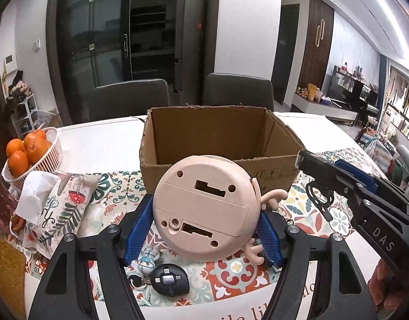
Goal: Organize rigid objects
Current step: 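Lift the pink gadget and bike light and carry them over the box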
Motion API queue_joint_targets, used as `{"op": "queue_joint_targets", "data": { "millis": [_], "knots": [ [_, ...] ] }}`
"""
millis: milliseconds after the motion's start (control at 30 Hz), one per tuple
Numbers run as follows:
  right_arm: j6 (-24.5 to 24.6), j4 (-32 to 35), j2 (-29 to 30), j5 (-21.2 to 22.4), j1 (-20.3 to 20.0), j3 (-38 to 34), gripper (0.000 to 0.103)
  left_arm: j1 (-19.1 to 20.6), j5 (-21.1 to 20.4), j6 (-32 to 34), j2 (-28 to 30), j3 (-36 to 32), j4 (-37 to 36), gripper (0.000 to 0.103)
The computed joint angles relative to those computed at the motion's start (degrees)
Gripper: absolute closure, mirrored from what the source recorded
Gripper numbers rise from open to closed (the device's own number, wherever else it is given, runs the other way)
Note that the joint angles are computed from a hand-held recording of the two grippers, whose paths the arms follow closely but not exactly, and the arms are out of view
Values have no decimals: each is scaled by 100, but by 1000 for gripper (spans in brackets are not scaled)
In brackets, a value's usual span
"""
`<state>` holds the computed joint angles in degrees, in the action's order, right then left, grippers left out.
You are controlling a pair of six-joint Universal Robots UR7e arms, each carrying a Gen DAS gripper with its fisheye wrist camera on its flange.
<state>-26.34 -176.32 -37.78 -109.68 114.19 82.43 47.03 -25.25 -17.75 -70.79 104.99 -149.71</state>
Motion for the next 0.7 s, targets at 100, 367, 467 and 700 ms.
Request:
{"op": "queue_joint_targets", "data": {
  "millis": [100, 367, 467, 700],
  "knots": [
    [-79, -13, 46, -2, 33, -99, 73, 33, -22, 58, 24, -87, -1, 31],
    [-193, 35, 183, 48, 101, -433, 73, 91, -52, 369, 132, -394, -91, 31],
    [-224, 38, 246, 58, 121, -548, 73, 119, -3, 610, 224, -571, -176, 31],
    [-265, 192, 481, 95, 156, -994, 73, 238, -8, 1028, 450, -974, -338, 31]
  ]
}}
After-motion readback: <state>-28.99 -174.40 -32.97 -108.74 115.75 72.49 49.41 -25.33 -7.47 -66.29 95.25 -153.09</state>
